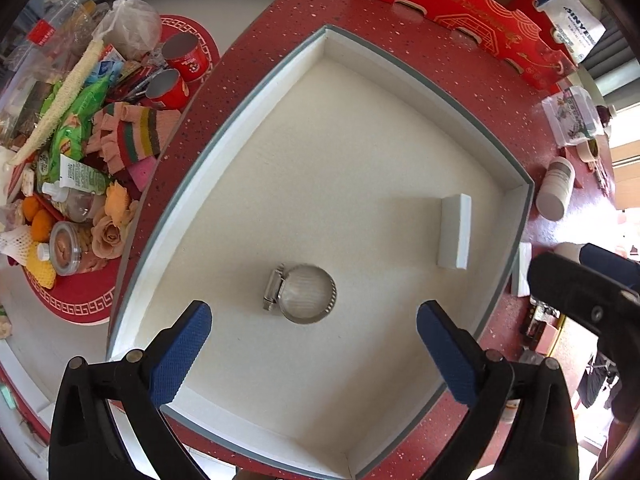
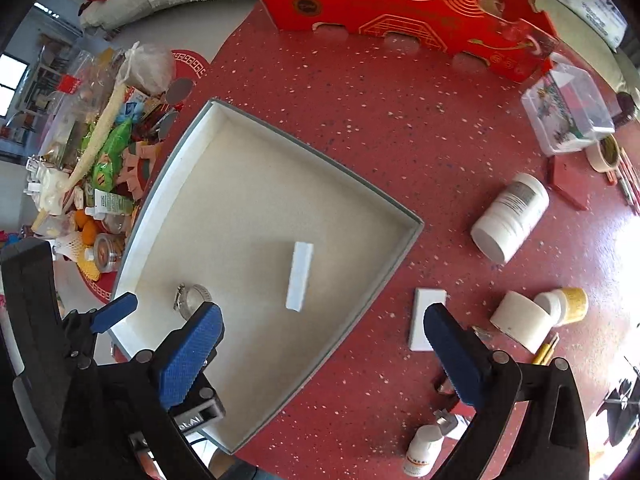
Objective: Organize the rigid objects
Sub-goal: 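Open both tools to drop the hose clamp and eraser into the tray, then move the left tool to the large white jar while the right tool approaches the yellow utility knife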
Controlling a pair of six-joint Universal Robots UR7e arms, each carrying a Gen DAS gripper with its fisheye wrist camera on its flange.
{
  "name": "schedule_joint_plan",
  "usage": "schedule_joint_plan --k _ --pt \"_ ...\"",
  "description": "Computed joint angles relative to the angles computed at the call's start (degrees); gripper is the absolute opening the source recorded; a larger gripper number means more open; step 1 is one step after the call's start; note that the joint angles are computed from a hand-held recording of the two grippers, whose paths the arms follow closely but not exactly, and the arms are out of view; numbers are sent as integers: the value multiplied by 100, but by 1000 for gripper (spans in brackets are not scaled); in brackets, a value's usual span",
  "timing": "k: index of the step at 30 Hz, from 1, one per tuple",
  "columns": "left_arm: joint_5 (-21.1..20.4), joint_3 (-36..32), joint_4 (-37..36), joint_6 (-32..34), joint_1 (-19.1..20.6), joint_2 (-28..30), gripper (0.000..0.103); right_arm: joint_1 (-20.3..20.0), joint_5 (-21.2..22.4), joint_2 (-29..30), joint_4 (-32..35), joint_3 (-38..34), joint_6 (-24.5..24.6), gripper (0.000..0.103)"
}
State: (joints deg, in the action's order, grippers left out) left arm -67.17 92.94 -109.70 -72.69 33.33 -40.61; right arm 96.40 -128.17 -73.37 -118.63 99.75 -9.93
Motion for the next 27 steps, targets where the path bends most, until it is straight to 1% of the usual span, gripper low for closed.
schedule_joint_plan --k 3,7,10,11,14,15,17,19,22,24,27 --pt "-182 -149 98 420 -181 142 103 -234 67 -612 83 320 348 102" --pt "-492 -426 -30 1096 -471 466 103 -670 -40 -1587 91 893 811 102" --pt "-700 -784 -139 1618 -652 840 102 -1178 -37 -2188 296 1177 1232 102" --pt "-717 -993 2 1776 -709 1018 103 -1374 51 -2359 356 1230 1367 102" --pt "-967 -1477 32 2190 -782 1476 103 -1813 128 -2725 460 1279 1668 102" --pt "-1012 -1617 7 2284 -799 1604 103 -1914 157 -2837 392 1300 1654 102" --pt "-957 -1868 4 2368 -821 1835 103 -2091 232 -3008 338 1303 1580 102" --pt "-913 -2070 136 2198 -761 2023 103 -2218 241 -3104 389 1284 1536 102" --pt "-907 -2106 236 1956 -634 2110 103 -2403 367 -3242 414 1300 1352 102" --pt "-753 -2096 394 1925 -607 2119 103 -2452 389 -3265 368 1346 1213 102" --pt "-460 -2050 607 1913 -588 2087 103 -2379 173 -3119 194 1386 1201 102"
